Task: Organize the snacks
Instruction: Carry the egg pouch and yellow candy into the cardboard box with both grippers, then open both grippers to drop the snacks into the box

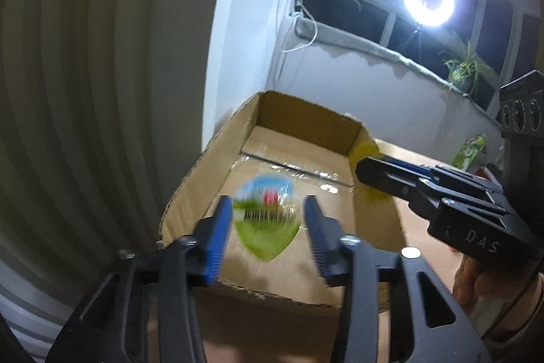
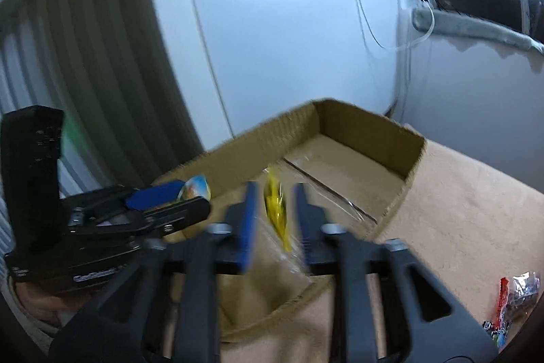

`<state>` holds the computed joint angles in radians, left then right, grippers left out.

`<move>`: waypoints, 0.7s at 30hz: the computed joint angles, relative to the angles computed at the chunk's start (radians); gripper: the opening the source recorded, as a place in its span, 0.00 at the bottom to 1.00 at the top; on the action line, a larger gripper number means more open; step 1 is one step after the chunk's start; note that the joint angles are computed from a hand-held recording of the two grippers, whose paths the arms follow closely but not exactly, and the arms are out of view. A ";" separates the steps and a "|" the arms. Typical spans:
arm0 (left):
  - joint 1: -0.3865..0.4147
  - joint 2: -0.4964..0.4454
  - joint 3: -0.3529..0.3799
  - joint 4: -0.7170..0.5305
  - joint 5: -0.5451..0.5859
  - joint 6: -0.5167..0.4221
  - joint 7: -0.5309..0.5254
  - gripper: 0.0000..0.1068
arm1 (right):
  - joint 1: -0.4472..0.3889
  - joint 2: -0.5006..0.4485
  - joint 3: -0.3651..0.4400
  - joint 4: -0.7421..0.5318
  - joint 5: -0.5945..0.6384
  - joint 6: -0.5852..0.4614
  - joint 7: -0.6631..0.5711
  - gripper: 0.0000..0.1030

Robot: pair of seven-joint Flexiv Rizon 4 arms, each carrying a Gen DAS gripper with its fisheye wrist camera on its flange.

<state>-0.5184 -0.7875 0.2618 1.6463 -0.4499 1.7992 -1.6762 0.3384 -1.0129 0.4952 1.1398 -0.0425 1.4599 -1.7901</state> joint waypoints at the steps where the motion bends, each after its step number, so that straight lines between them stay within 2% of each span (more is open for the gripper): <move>1: -0.006 -0.001 0.007 0.002 -0.003 0.005 -0.003 0.60 | -0.006 0.005 0.004 0.014 0.006 0.016 -0.003 0.62; 2: -0.005 0.001 0.003 0.010 -0.002 0.022 -0.008 0.64 | -0.011 0.012 0.002 0.029 0.009 0.026 -0.001 0.66; 9: -0.015 0.022 -0.016 0.057 -0.024 0.069 0.021 0.66 | -0.005 0.149 -0.113 0.266 -0.015 0.174 0.083 0.66; 11: -0.006 0.050 -0.054 0.103 -0.013 0.111 0.034 0.66 | 0.008 0.199 -0.167 0.360 -0.014 0.227 0.115 0.67; 16: 0.025 0.111 -0.148 0.198 -0.005 0.153 0.068 0.66 | 0.005 0.279 -0.233 0.521 -0.014 0.319 0.184 0.67; 18: -0.022 0.104 -0.114 0.188 -0.050 0.117 0.101 0.66 | -0.012 0.301 -0.237 0.562 -0.024 0.335 0.210 0.67; 19: -0.066 0.086 -0.070 0.165 -0.087 0.072 0.121 0.66 | -0.022 0.308 -0.238 0.579 -0.027 0.345 0.225 0.67; 21: -0.105 0.051 -0.021 0.108 -0.104 -0.011 0.129 0.66 | -0.038 0.317 -0.239 0.605 -0.041 0.368 0.251 0.67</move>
<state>-0.6236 -0.7368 0.2412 1.7548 -0.5539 1.7885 -1.5474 0.3004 -0.6959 0.2562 1.7444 -0.0837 1.8282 -1.5393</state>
